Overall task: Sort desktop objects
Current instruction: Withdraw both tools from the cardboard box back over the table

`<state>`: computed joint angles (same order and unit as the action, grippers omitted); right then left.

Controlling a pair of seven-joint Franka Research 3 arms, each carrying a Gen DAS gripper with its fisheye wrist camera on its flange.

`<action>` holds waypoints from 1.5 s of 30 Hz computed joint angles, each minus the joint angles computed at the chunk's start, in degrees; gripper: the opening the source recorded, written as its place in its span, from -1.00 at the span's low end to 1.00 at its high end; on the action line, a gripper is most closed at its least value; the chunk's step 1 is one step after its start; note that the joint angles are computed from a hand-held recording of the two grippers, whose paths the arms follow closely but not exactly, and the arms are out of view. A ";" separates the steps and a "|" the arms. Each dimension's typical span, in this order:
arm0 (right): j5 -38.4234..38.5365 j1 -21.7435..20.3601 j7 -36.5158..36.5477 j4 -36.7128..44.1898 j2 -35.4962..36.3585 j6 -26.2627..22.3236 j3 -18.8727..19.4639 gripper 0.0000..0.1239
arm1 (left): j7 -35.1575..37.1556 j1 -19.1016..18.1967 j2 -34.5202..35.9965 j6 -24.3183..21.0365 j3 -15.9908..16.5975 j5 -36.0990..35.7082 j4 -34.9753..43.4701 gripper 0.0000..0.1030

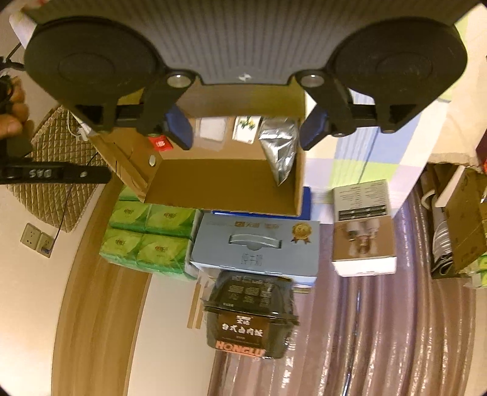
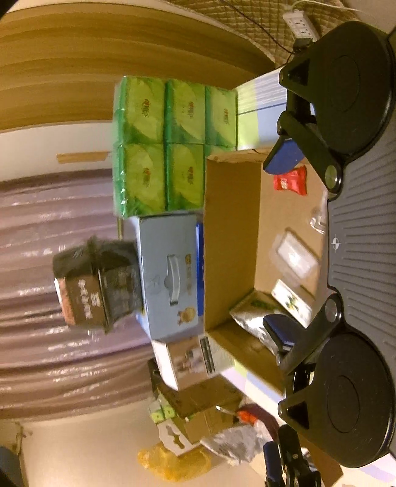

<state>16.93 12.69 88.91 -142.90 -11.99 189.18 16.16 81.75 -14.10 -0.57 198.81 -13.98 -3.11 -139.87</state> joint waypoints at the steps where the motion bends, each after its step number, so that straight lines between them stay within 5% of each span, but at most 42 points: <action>1: 0.10 1.45 0.00 -1.02 -1.10 -0.14 -0.86 0.58 | -0.47 0.04 -1.34 -0.03 0.14 0.18 -1.42 0.53; 12: 0.49 7.89 2.83 -12.36 -11.17 -2.41 -0.81 0.63 | -3.11 10.26 -16.78 0.03 -10.11 -2.18 -17.92 0.97; 20: 0.38 11.48 7.32 -19.03 -13.98 -3.38 0.16 0.63 | -11.00 11.12 -24.17 -0.20 -10.66 1.00 -28.42 0.97; 30: -1.24 10.19 12.09 -21.91 -12.82 -3.18 2.69 0.63 | -12.32 14.31 -23.23 0.89 -12.70 6.85 -31.31 0.97; 36: -2.54 8.11 12.69 -21.31 -9.22 -1.09 3.99 0.63 | -11.28 12.34 -20.64 0.42 -10.33 9.70 -30.28 0.97; 45: -1.85 4.80 9.64 -20.34 -4.68 1.27 3.60 0.63 | -7.01 14.74 -16.54 1.24 -14.53 6.40 -27.70 0.97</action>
